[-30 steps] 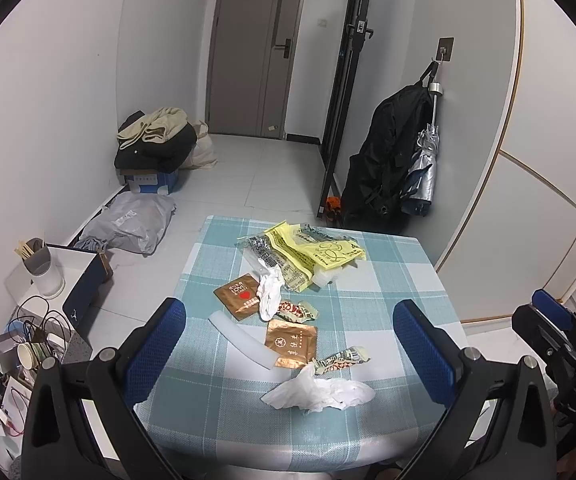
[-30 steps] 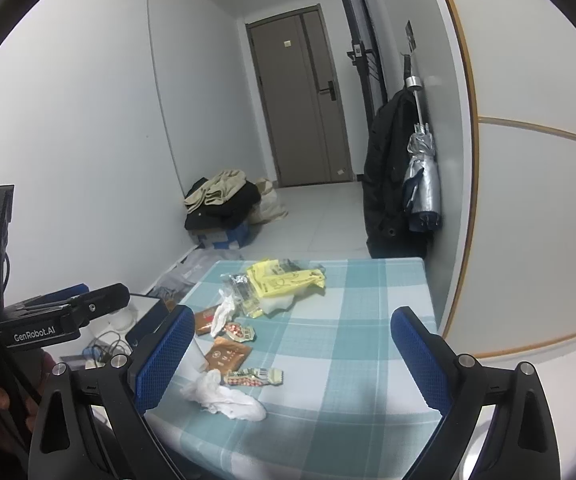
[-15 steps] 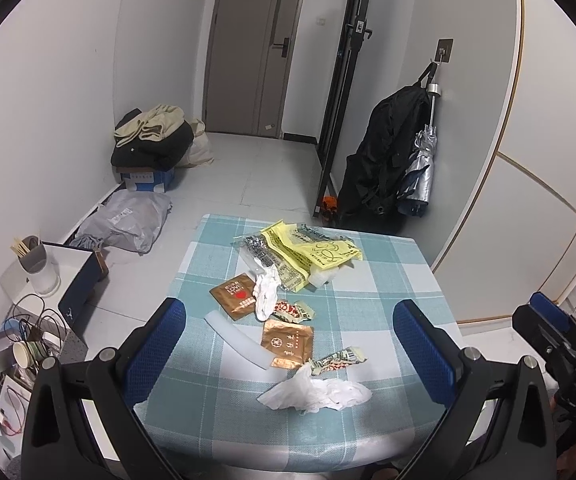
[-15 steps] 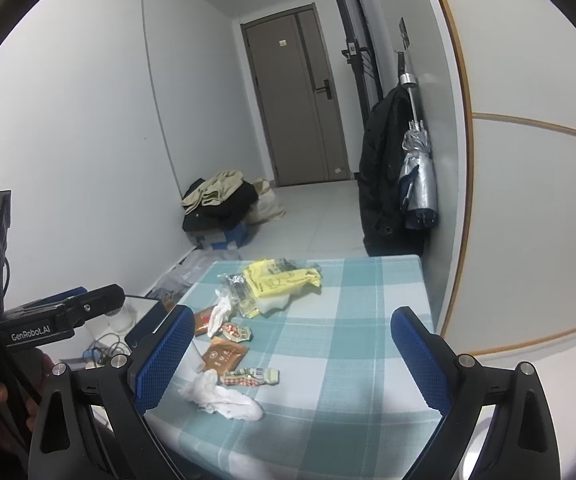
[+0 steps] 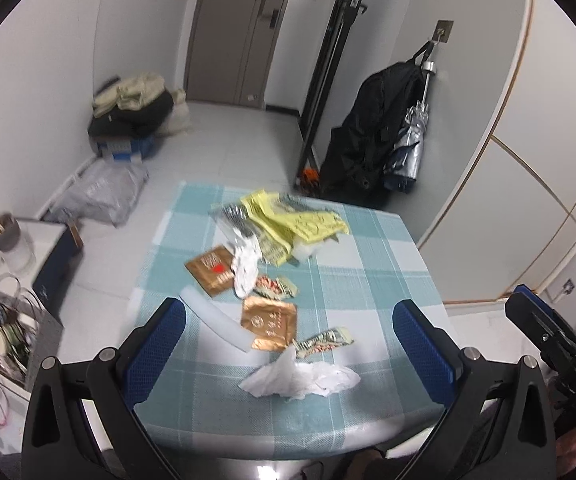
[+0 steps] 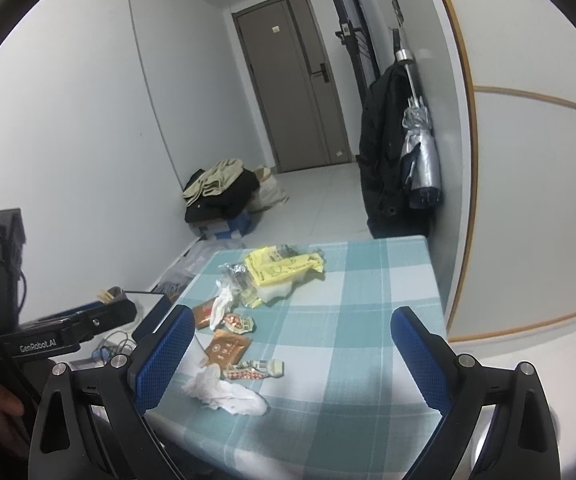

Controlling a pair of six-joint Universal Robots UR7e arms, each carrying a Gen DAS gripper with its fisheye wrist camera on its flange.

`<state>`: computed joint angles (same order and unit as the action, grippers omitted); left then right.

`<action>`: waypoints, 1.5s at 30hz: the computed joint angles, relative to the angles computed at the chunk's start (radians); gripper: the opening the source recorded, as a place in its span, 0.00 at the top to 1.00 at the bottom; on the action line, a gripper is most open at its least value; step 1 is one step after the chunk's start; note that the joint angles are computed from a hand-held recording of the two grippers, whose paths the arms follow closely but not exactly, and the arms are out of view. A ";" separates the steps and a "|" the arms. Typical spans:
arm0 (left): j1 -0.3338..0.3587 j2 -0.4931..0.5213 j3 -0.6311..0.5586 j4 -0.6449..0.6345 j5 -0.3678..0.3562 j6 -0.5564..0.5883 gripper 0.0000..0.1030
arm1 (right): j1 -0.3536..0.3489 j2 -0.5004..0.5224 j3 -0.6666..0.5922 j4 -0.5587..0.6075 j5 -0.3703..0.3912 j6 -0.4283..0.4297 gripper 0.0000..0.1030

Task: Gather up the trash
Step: 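Lower the left gripper onto the crumpled white tissue and close it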

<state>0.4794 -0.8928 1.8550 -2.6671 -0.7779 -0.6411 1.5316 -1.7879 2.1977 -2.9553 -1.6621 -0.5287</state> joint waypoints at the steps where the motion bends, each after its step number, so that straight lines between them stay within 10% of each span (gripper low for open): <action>1: 0.008 -0.003 0.000 0.008 -0.017 -0.009 0.01 | -0.003 0.005 -0.006 0.011 0.000 0.003 0.04; 11: 0.103 -0.010 -0.028 0.158 -0.235 -0.147 0.09 | -0.017 0.053 -0.054 0.083 -0.018 0.023 0.04; 20: 0.130 0.013 -0.070 0.288 -0.287 -0.132 0.21 | -0.035 0.077 -0.088 0.132 -0.011 0.024 0.04; 36: 0.167 0.033 -0.087 0.305 -0.400 -0.081 0.94 | -0.053 0.058 -0.095 0.182 0.021 0.035 0.04; 45: 0.150 0.008 -0.058 0.226 -0.401 -0.060 0.98 | -0.056 0.046 -0.087 0.179 0.009 0.046 0.04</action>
<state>0.6292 -0.8845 1.7969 -2.4408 -1.1784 -0.7007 1.4757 -1.7417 2.1104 -2.7768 -1.6530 -0.4823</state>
